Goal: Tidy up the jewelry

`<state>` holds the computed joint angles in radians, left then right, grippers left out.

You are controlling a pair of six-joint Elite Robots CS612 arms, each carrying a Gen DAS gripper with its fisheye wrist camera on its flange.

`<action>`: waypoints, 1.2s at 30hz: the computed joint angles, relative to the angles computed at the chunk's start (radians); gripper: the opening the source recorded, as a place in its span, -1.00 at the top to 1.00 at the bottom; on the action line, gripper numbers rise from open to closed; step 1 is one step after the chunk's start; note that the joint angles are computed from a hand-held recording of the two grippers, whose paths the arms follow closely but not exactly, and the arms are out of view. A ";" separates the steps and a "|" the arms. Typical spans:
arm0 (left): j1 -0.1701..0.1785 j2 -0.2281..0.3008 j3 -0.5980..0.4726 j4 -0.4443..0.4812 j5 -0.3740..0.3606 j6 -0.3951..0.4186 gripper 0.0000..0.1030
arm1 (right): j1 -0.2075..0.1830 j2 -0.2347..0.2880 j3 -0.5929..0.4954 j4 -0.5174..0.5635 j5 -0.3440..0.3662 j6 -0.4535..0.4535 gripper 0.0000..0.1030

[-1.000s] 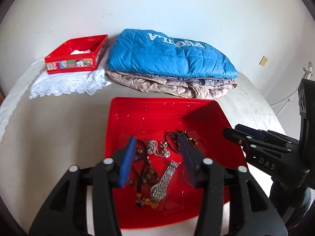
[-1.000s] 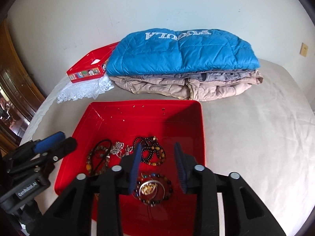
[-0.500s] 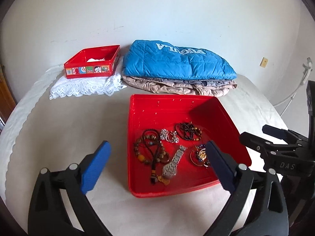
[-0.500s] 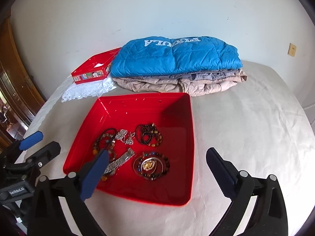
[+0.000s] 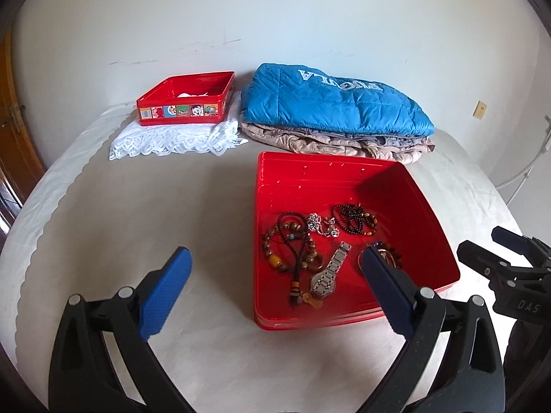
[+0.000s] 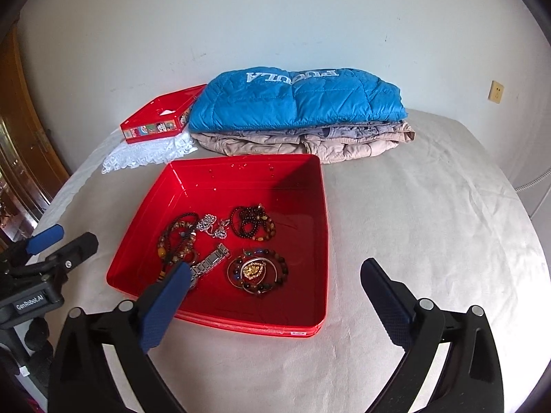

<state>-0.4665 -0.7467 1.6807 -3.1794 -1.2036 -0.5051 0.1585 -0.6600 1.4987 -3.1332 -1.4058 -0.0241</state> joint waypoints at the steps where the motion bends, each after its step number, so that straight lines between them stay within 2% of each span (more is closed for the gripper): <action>1: 0.000 0.000 0.000 0.003 0.001 -0.001 -0.90 | 0.000 0.000 0.001 -0.001 0.001 0.001 -0.92; 18: -0.004 0.012 -0.009 0.038 0.045 -0.004 -0.90 | -0.002 0.013 -0.013 0.021 0.008 0.003 -0.92; 36: 0.000 0.023 -0.023 0.063 0.021 -0.011 -0.90 | -0.002 0.022 -0.025 0.051 0.032 -0.003 -0.92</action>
